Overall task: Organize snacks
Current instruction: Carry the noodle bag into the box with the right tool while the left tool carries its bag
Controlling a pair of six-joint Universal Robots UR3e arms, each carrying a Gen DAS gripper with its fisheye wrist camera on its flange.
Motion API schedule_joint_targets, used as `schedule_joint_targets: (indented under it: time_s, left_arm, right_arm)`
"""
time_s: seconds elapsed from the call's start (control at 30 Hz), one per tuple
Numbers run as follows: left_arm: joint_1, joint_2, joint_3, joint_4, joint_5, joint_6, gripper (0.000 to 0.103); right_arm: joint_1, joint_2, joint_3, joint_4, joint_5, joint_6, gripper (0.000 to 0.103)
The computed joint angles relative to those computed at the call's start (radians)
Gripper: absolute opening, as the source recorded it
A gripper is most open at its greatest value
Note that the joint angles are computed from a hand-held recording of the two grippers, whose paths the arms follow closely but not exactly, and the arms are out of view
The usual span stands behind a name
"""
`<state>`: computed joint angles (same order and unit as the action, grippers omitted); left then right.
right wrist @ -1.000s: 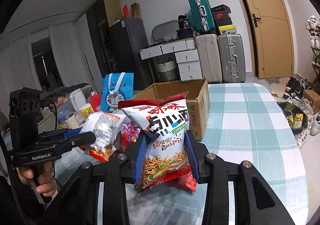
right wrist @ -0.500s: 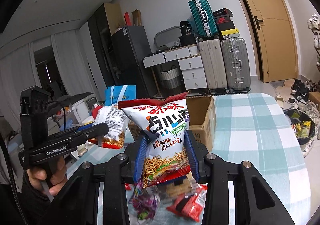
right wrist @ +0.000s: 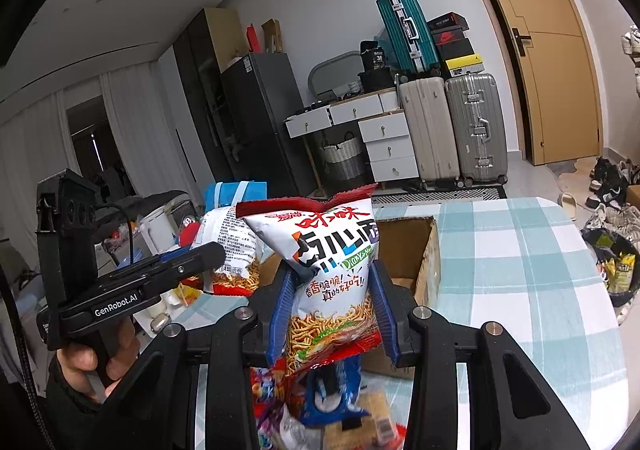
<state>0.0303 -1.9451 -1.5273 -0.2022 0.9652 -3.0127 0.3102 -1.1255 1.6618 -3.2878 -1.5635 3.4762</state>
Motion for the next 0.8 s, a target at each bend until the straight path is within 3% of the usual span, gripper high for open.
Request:
schedule_joint_targets:
  time_s: [0.8]
  left_arm:
    - [-0.13,-0.519,0.723,-0.261,0.141,-0.02,0.029]
  right_arm:
    - [-0.099,0.234,-0.373,0.212,0.117,-0.027,0.038]
